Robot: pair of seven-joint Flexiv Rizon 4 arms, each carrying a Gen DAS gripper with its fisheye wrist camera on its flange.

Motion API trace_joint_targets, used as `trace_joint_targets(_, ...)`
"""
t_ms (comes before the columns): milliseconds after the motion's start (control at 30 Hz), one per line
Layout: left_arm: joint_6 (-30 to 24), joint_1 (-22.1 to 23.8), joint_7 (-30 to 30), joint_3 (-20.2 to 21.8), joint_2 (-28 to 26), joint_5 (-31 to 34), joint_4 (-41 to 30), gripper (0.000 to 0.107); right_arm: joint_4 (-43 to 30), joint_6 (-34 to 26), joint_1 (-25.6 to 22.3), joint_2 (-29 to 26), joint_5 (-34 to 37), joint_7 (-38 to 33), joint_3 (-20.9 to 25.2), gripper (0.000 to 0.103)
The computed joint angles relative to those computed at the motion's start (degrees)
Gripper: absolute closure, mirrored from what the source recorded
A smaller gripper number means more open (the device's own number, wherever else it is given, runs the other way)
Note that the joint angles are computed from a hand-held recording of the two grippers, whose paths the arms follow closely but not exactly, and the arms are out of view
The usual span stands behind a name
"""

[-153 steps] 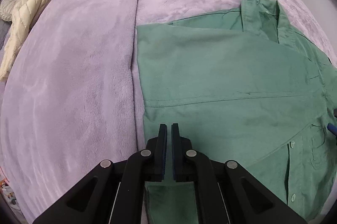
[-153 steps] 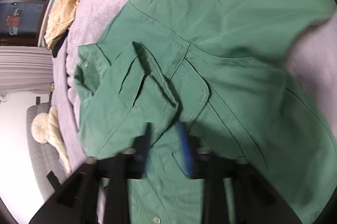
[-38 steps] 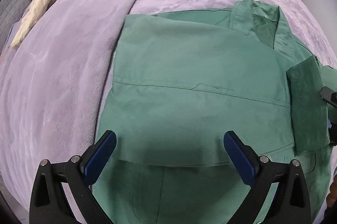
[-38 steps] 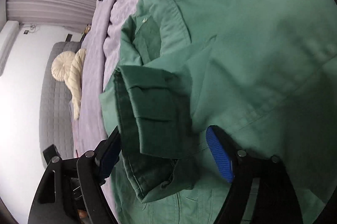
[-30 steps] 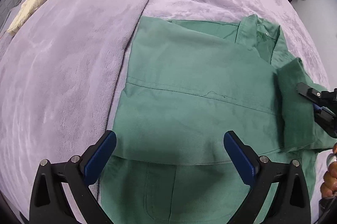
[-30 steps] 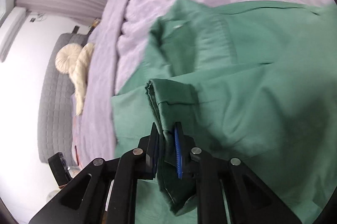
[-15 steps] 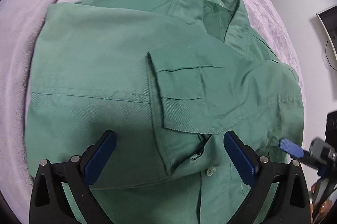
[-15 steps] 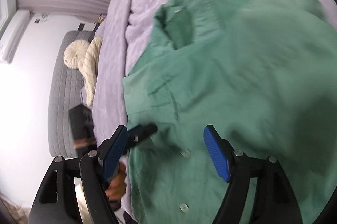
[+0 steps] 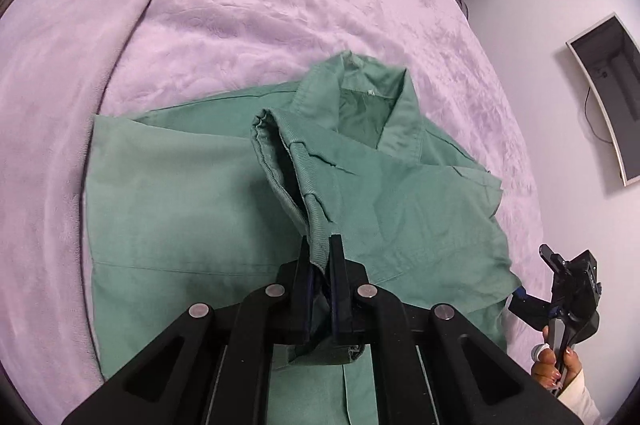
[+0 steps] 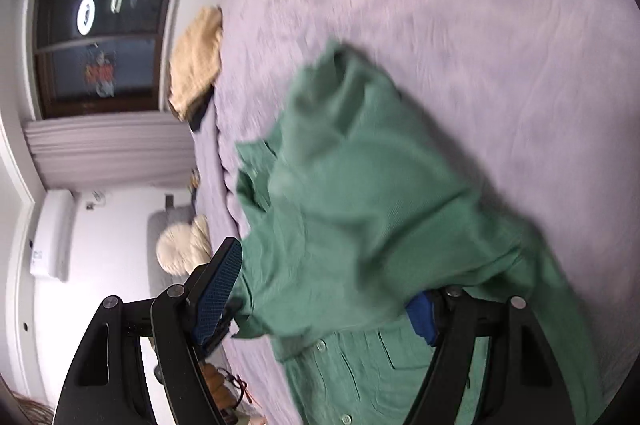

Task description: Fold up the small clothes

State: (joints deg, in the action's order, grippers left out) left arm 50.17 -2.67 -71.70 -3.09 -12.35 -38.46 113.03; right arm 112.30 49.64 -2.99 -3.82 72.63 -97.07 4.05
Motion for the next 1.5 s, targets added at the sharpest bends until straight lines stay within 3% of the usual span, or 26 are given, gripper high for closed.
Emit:
trace_joint_targets(100,-1.8,0.4,-1.9,0.7,-1.4,2.1,0.1,0.099,0.6,1.7,-0.6,0.0,-0.3,0.4,-0.6,0.025)
trace_joint_targets(233,-2.4,-1.2,-6.5,1.8,-3.2,11.6,0.9,0.099,2.7,2.6,-1.1,-0.8,-5.6,6.0,-1.0,0.028)
trace_joint_targets(300,-0.2,-1.4,-6.9,1.5,-2.7,12.1,2.5,0.099,3.2,-2.4,-2.1,-0.2,-8.4,7.7,-1.3,0.029)
trace_joint_targets(400,0.1,-1.2,-7.2,1.2,-2.4,13.0,2.5,0.099,1.0,-17.5,-4.7,2.5,-6.8,-0.2,-3.0,0.027)
trace_joint_targets(500,-0.4,-1.6,-8.3,1.4,-2.6,15.7,1.4,0.099,-2.7,-18.3,-2.7,3.6,-13.3,-3.8,-2.8,0.027)
trace_joint_targets(567,-0.4,-2.0,-9.4,1.5,-2.6,17.7,0.9,0.099,-5.6,-13.8,-0.9,1.0,-17.9,-2.6,-2.6,0.027)
trace_joint_targets(733,-0.3,-2.0,-10.5,1.7,-2.0,19.3,0.9,0.099,-16.0,-7.0,1.4,-13.4,-27.6,3.4,-1.9,0.029)
trace_joint_targets(767,-0.2,-1.9,-10.4,1.8,-1.8,19.5,1.1,0.099,-17.8,-6.8,1.2,-15.7,-28.5,4.1,-1.7,0.039)
trace_joint_targets(800,-0.1,-1.9,-10.5,1.8,-1.5,19.6,1.1,0.099,-19.3,-7.3,0.7,-17.6,-28.9,4.9,-1.3,0.056)
trace_joint_targets(867,0.1,-1.7,-10.4,1.8,-0.9,19.4,1.3,0.099,-21.2,-9.0,-1.4,-19.9,-27.1,7.3,0.0,0.067)
trace_joint_targets(1000,0.0,-1.3,-9.9,1.8,0.0,18.5,1.5,0.099,-19.4,-7.6,-7.6,-17.6,-18.7,3.7,4.6,0.064)
trace_joint_targets(1167,-1.1,-2.0,-11.4,2.0,-0.8,21.4,0.3,0.099,-21.5,-13.3,-11.7,-17.9,-9.0,1.5,5.9,0.064)
trace_joint_targets(1333,-1.2,-2.2,-11.7,2.0,-0.4,22.4,-0.1,0.099,-25.5,-19.2,-9.1,-22.1,-12.7,7.2,6.3,0.062)
trace_joint_targets(1433,-1.3,-2.4,-11.5,2.0,-0.2,23.4,-0.5,0.099,-25.6,-16.8,-8.0,-22.9,-13.2,10.8,6.5,0.046)
trace_joint_targets(1500,-1.0,-2.5,-11.7,2.1,-0.3,23.7,-0.7,0.099,-25.0,-12.3,-5.5,-22.4,-18.2,13.3,5.4,0.050)
